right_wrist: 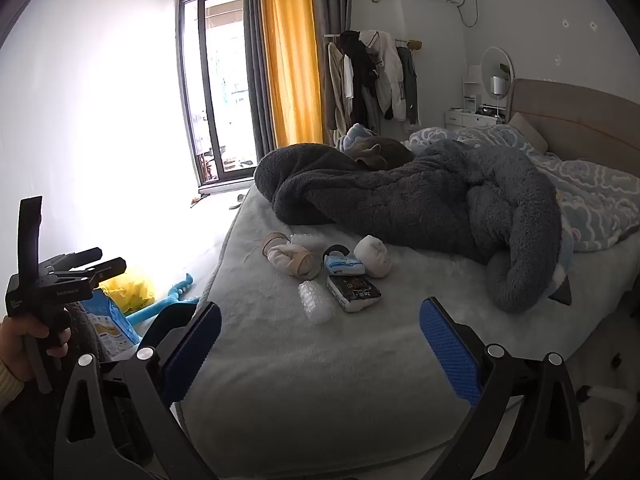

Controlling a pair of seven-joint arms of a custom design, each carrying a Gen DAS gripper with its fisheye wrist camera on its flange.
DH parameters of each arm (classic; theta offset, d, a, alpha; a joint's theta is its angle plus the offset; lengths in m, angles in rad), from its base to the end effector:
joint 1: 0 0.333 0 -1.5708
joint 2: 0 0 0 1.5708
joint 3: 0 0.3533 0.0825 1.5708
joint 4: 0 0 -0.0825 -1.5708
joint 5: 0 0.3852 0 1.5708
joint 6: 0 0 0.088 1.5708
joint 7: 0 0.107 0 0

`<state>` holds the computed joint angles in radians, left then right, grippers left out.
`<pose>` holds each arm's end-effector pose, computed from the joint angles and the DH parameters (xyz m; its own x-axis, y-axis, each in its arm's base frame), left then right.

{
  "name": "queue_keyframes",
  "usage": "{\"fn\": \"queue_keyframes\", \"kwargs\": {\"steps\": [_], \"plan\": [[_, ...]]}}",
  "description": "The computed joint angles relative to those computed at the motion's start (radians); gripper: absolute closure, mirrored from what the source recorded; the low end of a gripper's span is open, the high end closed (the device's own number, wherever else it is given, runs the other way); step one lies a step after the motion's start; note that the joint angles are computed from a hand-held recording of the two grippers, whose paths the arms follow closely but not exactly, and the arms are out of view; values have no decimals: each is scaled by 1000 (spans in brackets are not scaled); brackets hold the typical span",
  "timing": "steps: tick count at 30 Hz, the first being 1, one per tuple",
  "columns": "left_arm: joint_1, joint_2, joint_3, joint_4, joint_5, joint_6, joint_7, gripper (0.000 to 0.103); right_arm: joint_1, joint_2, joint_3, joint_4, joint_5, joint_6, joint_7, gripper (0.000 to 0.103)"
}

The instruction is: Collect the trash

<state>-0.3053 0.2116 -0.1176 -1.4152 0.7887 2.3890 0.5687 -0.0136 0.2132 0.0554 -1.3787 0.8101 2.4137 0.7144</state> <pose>0.6283 -0.2637 0.7086 0.1950 -0.9800 0.0400 -0.5162 -0.1372 -0.8454 0.6799 0.0269 0.7287 0.5351 -0.8381 -0.1062 -0.4475 -0.1746 -0.8771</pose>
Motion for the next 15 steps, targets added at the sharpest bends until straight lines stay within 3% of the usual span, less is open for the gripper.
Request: {"fn": "queue_keyframes", "kwargs": {"steps": [15], "plan": [[0, 0, 0, 0, -4, 0, 1, 3, -4, 0, 0, 2, 14, -4, -2, 3]]}}
